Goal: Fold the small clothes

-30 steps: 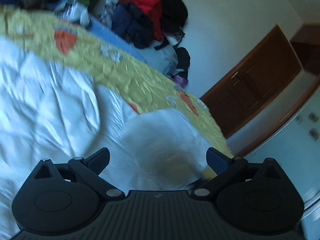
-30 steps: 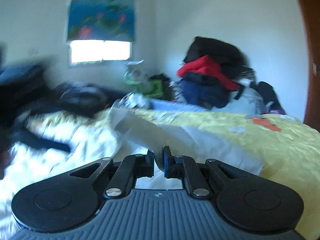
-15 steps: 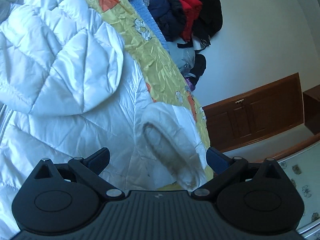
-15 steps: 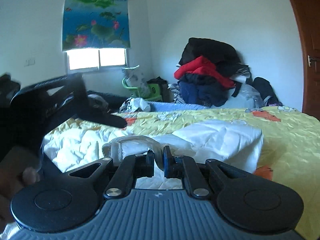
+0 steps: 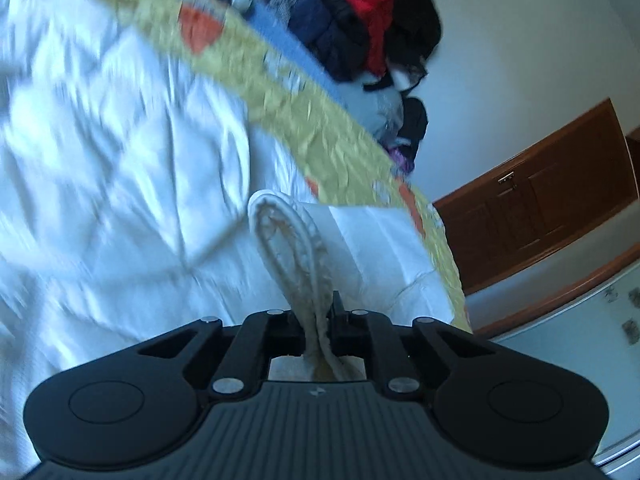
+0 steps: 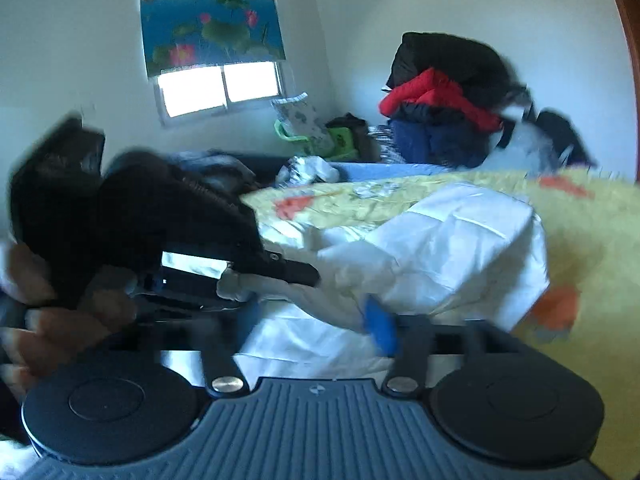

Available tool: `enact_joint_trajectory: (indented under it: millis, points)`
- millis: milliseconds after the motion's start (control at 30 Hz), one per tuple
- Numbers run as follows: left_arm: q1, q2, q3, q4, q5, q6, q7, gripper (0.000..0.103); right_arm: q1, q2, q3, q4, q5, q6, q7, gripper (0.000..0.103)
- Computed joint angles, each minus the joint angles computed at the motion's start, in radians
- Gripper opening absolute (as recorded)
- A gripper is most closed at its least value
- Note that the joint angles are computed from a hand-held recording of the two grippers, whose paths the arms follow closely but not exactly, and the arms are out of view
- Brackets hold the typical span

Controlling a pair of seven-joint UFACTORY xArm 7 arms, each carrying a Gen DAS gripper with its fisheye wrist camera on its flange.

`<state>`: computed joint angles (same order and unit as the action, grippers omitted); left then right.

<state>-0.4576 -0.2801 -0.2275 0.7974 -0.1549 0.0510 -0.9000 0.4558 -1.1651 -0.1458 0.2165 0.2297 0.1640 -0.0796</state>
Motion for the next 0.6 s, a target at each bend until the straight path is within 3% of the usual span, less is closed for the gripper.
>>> enact_joint_trajectory:
  millis: [33,133,233,300,333,467,600]
  points:
    - [0.033,-0.029,-0.014,-0.008,0.034,0.017,0.0,0.01,0.018,-0.03,-0.033,-0.003,0.015,0.013,0.0,0.086]
    - [0.07,-0.121,-0.003,-0.044,0.077,0.061,0.028,0.01,0.063,-0.101,-0.168,0.033,0.106,0.138,0.022,0.086]
    - [0.14,-0.231,-0.014,-0.094,0.114,0.113,0.025,0.01,0.148,-0.145,-0.365,0.106,0.307,0.287,0.106,0.085]
    - [0.181,-0.299,-0.013,-0.136,0.129,0.136,0.019,0.01,0.242,-0.218,-0.497,0.109,0.469,0.297,0.123,0.091]
    - [0.2,-0.326,-0.011,-0.15,0.135,0.156,0.017,0.01,0.264,-0.237,-0.519,0.106,0.516,0.286,0.116,0.095]
    - [0.253,-0.41,-0.006,-0.205,0.144,0.215,-0.003,0.01,0.196,-0.142,-0.453,0.106,0.542,0.277,0.126,0.098]
    - [0.247,-0.443,0.016,-0.237,0.136,0.224,0.01,0.01,0.148,-0.023,-0.384,0.092,0.6,0.23,0.157,0.097]
